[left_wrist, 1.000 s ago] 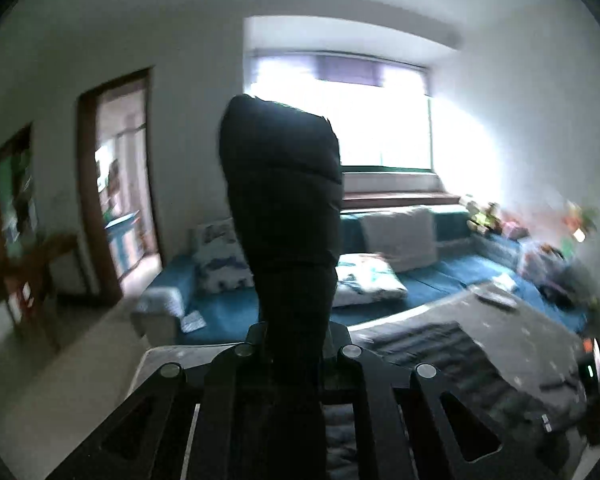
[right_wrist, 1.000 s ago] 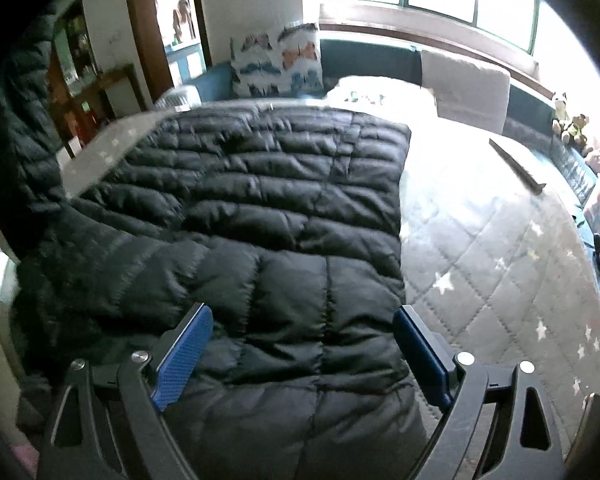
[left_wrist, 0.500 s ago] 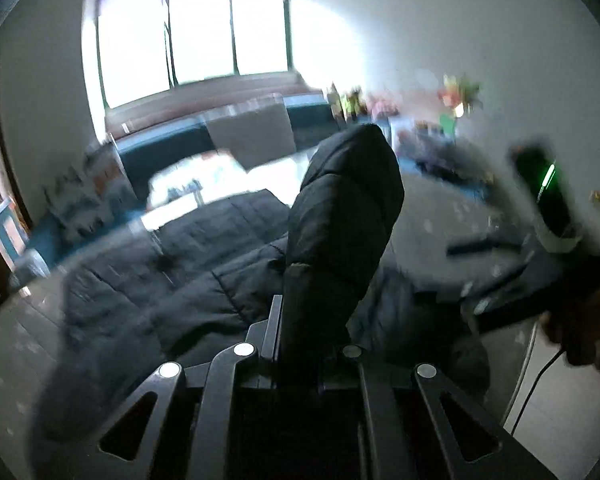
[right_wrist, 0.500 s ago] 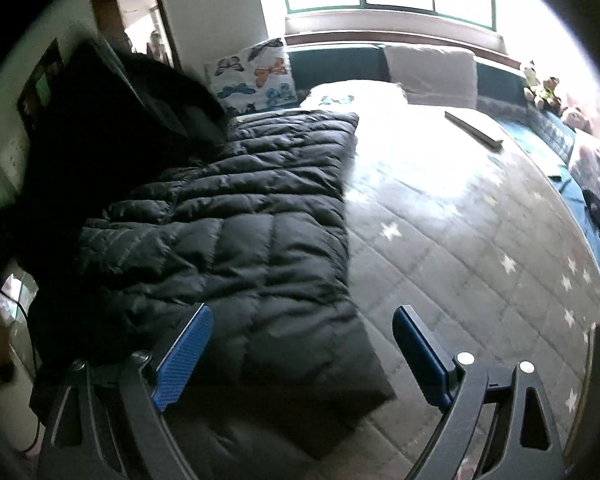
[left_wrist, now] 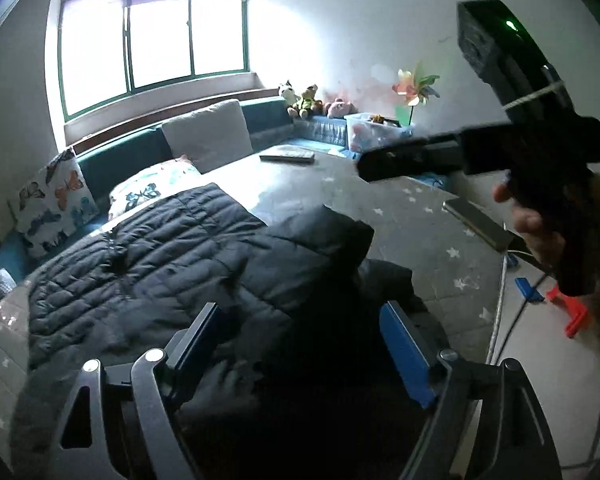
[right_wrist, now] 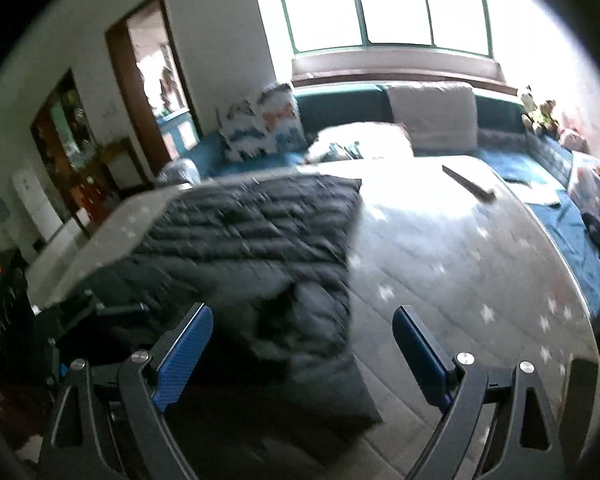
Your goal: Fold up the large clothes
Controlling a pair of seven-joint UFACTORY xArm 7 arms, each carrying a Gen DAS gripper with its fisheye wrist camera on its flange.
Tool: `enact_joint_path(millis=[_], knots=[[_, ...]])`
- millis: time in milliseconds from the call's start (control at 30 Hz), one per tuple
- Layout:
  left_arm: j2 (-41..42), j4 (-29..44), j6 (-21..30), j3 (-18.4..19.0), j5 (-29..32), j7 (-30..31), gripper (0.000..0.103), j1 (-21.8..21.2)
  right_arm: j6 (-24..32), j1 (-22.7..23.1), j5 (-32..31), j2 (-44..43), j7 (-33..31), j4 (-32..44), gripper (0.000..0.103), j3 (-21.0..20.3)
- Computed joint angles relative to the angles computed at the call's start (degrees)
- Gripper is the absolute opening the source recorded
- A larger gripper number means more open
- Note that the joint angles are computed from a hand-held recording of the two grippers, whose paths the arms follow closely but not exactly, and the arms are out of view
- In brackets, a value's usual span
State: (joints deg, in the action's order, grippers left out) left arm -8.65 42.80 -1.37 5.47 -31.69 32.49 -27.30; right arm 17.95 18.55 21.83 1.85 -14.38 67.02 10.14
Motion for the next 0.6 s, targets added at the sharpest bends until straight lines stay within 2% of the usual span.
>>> enact_joint_path(millis=[67,100,133,267,367,433,500,600], knots=[[-5.0,-2.2,2.5,-1.0,2.0,-2.0,0.086,2.7,1.3,0.5,3.3,1.4,-3.7,2.9,0.100,1.0],[-8.2,-3.4,4.5,-1.9,4.1,-4.2,0.086,5.5,1.8,0.6,4.3,2.1,-5.1,3.9,0.100,1.4],[-9.9,-3.7,5.8,-0.9,5.0,-4.7,0.086,6.2,2.6,0.9,5.0,3.2,-6.6,5.5,0.099,2.0],[-15.3,-3.5,11.4,0.3,10.4,-9.6,0.086,14.1,4.0,2.5,1.9,8.1,-7.7,10.8,0.100,3.5],[-15.1,-1.2,15.0,3.5,12.8,-10.8,0.086,19.0,7.0,3.7,-0.7,12.8,-7.2,15.9,0.099,4.5],[-12.8,1.0,17.5,7.0,12.0,-8.6,0.086,20.0,8.1,4.6,-2.8,15.4,-6.5,18.4,0.099,4.6],[-10.0,2.9,20.5,8.9,10.9,-7.0,0.086,22.2,9.0,6.2,-7.0,17.9,-4.2,20.7,0.099,3.5],[-7.6,2.8,23.7,11.5,5.0,-0.5,0.084,22.1,12.0,5.6,-8.1,20.1,-2.7,22.0,0.099,3.6]])
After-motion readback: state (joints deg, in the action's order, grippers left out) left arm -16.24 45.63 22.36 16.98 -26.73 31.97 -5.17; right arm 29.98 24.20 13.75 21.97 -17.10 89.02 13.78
